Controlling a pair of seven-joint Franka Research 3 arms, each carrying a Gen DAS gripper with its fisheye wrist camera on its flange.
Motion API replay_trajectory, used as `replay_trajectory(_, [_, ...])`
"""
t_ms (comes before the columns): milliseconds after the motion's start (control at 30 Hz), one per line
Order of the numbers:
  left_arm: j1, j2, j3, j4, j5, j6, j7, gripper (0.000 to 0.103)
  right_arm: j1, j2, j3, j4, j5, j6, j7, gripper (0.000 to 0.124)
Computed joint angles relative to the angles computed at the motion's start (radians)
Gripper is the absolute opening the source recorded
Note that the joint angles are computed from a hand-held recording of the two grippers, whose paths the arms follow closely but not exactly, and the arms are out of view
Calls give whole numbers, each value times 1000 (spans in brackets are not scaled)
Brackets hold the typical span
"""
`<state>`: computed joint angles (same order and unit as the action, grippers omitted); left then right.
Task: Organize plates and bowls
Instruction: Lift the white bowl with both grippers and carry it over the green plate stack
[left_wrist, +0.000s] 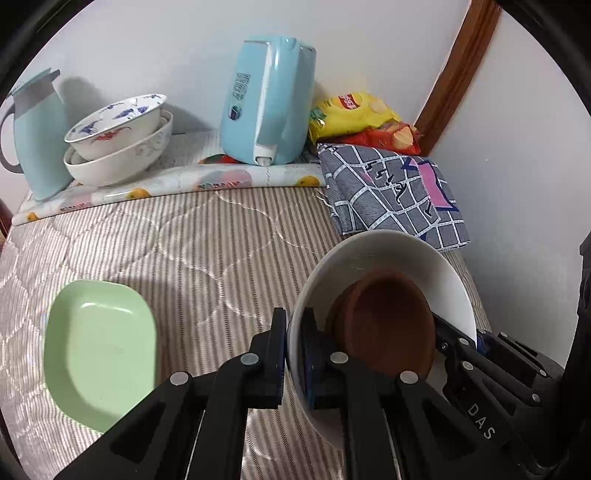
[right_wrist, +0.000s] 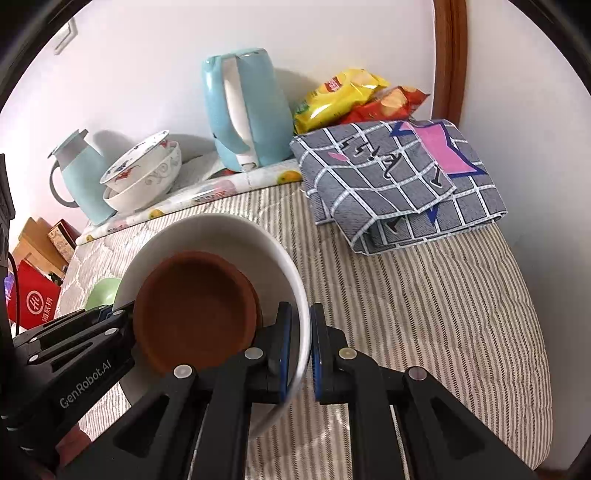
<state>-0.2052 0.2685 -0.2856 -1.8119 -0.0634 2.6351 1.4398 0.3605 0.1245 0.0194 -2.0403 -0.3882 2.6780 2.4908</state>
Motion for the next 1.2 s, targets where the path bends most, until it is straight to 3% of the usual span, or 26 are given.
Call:
replay_trajectory(567, [47,-80,25,-70,-52,25,64,8,56,41,9,97,-35,-31,33,9])
replay_trajectory(1200, [112,-131,65,-152,-133,45,152,8,156,170,-9,267,-15,-73,15,9])
